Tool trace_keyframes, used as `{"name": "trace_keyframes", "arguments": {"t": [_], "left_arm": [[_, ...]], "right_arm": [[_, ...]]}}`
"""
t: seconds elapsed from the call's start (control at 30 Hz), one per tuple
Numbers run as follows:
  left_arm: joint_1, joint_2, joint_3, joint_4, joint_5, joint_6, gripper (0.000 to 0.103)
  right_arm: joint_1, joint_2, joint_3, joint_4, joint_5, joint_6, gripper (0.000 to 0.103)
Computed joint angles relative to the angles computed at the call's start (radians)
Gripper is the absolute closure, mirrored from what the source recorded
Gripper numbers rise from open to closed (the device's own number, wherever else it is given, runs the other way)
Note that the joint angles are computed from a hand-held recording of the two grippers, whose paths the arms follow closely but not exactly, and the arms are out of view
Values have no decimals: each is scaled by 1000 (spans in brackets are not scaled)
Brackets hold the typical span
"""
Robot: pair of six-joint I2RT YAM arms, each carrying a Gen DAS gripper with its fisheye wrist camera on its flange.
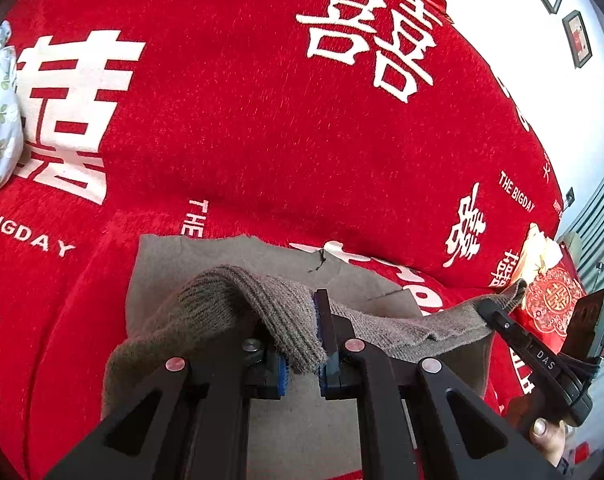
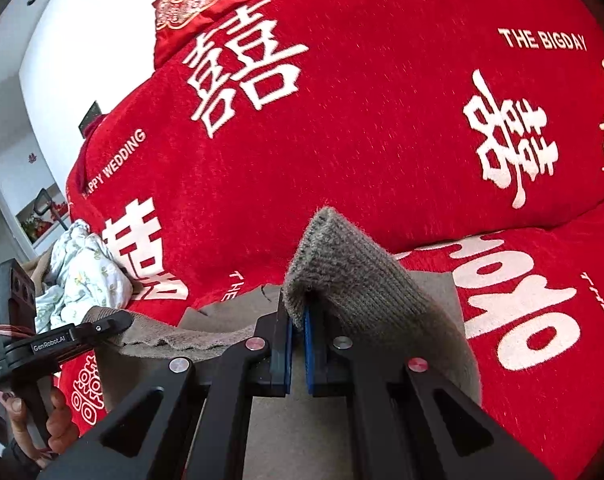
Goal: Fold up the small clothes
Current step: 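Lower the hem onto the collar edge with both tools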
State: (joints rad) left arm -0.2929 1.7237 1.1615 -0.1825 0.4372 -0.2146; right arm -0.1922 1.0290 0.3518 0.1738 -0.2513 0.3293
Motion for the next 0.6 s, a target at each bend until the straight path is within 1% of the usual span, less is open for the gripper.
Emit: {"name": "trace_keyframes", "arguments": {"t": [0.37, 0.6], "left_arm": [[-13, 182, 184, -27, -24, -13, 92], [-22, 299, 304, -58, -43, -14, 92]], "right_arm": [[-23, 285, 107, 141, -11, -3, 98], [-30, 459, 184, 200, -11, 2, 98]]}}
